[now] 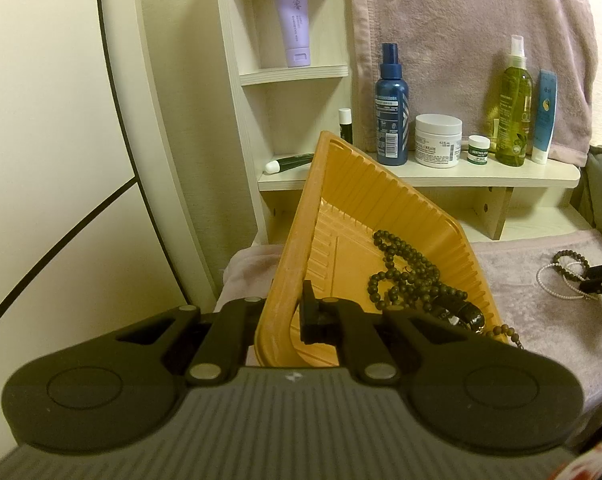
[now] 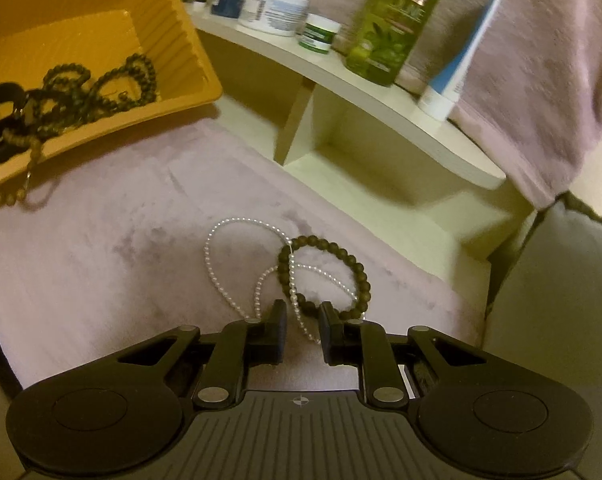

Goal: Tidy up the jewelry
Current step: 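Close the right gripper on the white pearl strand and lift it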

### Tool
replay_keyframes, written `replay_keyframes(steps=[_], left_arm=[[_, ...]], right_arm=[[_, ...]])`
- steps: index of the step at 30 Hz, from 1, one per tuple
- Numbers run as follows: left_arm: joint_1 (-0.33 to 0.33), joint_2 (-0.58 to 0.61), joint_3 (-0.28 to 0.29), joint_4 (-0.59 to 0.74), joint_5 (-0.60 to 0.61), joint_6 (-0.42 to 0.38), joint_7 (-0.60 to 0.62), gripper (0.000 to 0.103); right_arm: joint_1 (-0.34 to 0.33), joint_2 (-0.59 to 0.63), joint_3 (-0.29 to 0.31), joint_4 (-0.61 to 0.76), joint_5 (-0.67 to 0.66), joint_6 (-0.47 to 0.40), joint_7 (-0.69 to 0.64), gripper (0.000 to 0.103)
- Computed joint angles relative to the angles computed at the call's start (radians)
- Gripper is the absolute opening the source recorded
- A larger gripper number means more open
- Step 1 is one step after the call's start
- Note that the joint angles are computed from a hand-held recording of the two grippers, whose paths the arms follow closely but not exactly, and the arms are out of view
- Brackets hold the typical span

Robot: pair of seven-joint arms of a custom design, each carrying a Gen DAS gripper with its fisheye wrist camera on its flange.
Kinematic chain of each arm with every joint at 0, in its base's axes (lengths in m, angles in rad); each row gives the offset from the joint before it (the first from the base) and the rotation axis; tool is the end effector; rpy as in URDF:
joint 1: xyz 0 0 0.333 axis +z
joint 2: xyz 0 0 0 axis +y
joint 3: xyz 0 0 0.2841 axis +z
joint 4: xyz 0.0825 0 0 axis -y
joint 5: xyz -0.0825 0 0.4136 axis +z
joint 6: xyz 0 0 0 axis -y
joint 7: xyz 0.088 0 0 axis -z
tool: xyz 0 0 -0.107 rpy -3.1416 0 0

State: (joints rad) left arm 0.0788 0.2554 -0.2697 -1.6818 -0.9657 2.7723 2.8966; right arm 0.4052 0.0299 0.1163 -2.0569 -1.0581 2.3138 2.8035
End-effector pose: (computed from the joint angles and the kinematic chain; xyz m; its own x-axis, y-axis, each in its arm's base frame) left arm 0.6944 -0.0806 0.4952 -0.5929 -0.7973 -0.1129 -0.3435 0.3773 -0.8600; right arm 0.5340 0.2871 0.4063 -0.1757 -0.9312 0.3193 -0.7172 -0.1011 -0.6895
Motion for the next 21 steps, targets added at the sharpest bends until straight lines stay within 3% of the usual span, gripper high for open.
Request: replay_keyframes(steps=[2, 10, 18, 21], left_arm=[[0.0, 0.0, 0.0, 0.0, 0.0, 0.0, 0.0, 0.006], [0.001, 0.0, -0.001, 0.0, -0.001, 0.0, 0.0, 0.006], [0.0, -0.002, -0.001, -0.002, -0.005, 0.002, 0.001, 0.006], [0.0, -0.001, -0.001, -0.002, -0.006, 0.001, 0.001, 0.006]], right_arm=[[0.001, 0.002, 0.001, 0.003, 0.009, 0.001, -0.01, 0.004], [0.021, -0.034, 0.019, -0.013, -0.026, -0.039, 0.064, 0.002], [0.006, -0.161, 0.069, -0.053, -0.11, -0.08, 0.226, 0.002], [-0.009, -0.2, 0.085, -0.052, -0.114, -0.086, 0.215, 0.002]])
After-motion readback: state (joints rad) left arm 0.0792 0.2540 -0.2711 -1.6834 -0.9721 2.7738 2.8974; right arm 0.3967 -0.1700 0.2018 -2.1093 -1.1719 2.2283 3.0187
